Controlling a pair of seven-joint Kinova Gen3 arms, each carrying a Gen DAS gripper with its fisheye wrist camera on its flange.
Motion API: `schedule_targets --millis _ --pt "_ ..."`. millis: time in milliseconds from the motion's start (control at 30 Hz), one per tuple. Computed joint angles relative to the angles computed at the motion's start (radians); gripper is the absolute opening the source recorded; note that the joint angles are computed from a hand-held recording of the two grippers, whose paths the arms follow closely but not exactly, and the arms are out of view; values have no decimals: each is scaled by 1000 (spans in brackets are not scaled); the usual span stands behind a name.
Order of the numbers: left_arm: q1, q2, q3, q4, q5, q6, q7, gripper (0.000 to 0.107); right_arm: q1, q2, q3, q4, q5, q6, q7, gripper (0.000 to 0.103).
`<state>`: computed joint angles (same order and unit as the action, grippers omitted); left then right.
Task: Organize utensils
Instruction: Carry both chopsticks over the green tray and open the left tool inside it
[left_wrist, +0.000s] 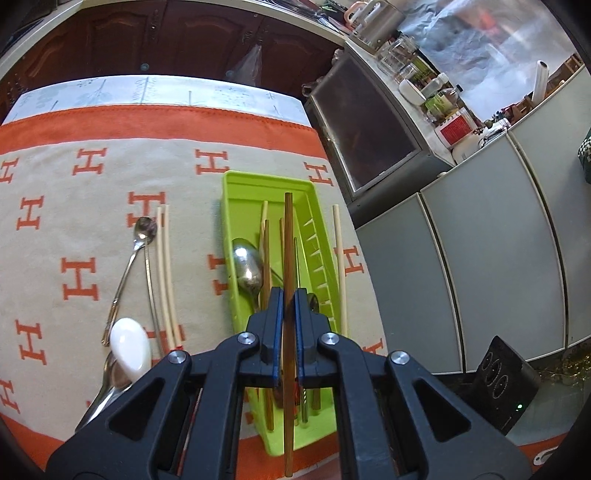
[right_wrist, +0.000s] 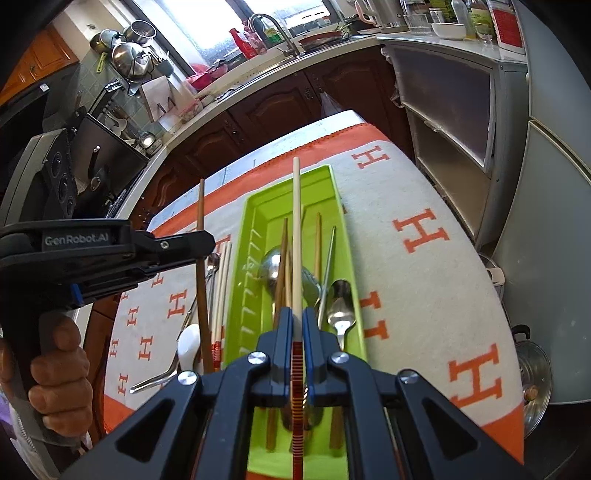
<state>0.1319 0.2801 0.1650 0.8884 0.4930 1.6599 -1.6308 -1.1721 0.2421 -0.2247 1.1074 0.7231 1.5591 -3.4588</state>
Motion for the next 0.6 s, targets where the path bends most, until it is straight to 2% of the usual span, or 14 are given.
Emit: schedule_targets --millis 133,333,600 --pt "67 38 6 -16 -65 -26 35 3 44 -8 3 26 -41 -44 32 6" --pt "122 83 6 -14 -139 -76 40 4 91 -19 3 57 -82 -103 42 6" --pt "154 99 1 -26 -216 -89 23 5 88 -1 4 30 -89 -99 55 7"
